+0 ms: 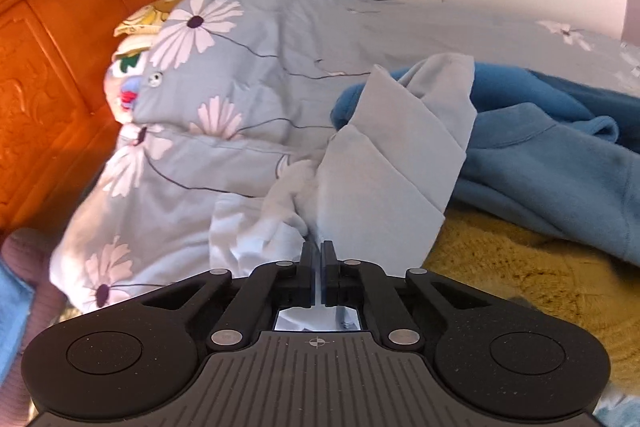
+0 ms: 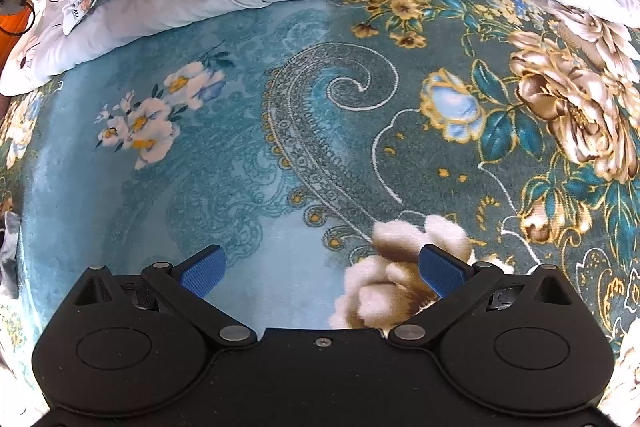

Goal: Fold clothes
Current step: 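Grasp the light grey shirt in the pile with the left gripper and pull it out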

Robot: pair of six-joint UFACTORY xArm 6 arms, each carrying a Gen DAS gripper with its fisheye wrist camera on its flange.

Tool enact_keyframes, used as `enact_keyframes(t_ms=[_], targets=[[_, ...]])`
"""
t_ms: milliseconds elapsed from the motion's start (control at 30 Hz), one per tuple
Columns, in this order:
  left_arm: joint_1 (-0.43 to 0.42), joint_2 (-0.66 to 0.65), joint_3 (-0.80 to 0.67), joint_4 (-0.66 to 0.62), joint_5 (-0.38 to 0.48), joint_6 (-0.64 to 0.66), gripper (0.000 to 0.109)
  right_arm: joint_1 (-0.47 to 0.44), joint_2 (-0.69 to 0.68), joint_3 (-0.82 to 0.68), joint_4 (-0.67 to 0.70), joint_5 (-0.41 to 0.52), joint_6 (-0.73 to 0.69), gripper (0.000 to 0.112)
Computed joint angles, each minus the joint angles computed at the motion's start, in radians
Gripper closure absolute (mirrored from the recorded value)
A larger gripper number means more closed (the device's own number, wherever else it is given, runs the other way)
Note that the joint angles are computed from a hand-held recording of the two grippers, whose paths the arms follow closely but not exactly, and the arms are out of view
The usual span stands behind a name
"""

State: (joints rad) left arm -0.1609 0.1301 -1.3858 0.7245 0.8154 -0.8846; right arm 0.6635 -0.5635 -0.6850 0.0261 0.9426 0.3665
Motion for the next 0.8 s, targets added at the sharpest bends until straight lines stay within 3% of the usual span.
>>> enact_keyframes(t_ms=[33, 100, 200, 300, 467, 500, 567, 600, 633, 700, 800], targets=[[0.003, -0.005, 0.007, 0.000, -0.004, -0.009, 0.052, 0.001, -0.003, 0.004, 0.005, -0.001, -0.009, 0.010], [-0.010, -0.013, 0.026, 0.078, 0.022, -0.086, 0.019, 0.003, -0.010, 0.011, 0.012, 0.001, -0.018, 0.010], [-0.030, 0.007, 0.021, 0.141, 0.077, -0.100, 0.016, 0.031, -0.022, 0.023, 0.015, 0.009, 0.011, 0.010], [-0.013, 0.017, 0.032, 0.115, 0.026, -0.099, 0.016, 0.028, -0.027, 0.027, 0.024, 0.035, 0.003, 0.010], [0.014, 0.066, 0.003, 0.083, 0.011, -0.095, 0.016, 0.034, -0.023, 0.031, 0.012, 0.055, 0.019, 0.010], [0.019, 0.069, 0.005, 0.083, -0.002, -0.083, 0.019, 0.032, -0.020, 0.029, 0.013, 0.058, 0.015, 0.010], [0.027, 0.077, -0.001, 0.061, -0.006, -0.042, 0.054, 0.027, -0.012, 0.022, 0.015, 0.064, 0.007, 0.010], [0.032, 0.080, -0.007, 0.033, 0.004, -0.019, 0.078, 0.027, -0.008, 0.020, 0.016, 0.064, 0.005, 0.010], [0.040, 0.070, 0.009, 0.005, -0.007, -0.013, 0.089, 0.029, -0.005, 0.020, 0.015, 0.061, 0.006, 0.010], [0.055, 0.046, 0.038, -0.028, -0.038, -0.014, 0.102, 0.036, 0.004, 0.015, 0.013, 0.051, 0.013, 0.010], [0.069, -0.009, 0.091, -0.030, -0.104, -0.027, 0.103, 0.035, 0.014, 0.008, 0.018, 0.037, 0.006, 0.010]])
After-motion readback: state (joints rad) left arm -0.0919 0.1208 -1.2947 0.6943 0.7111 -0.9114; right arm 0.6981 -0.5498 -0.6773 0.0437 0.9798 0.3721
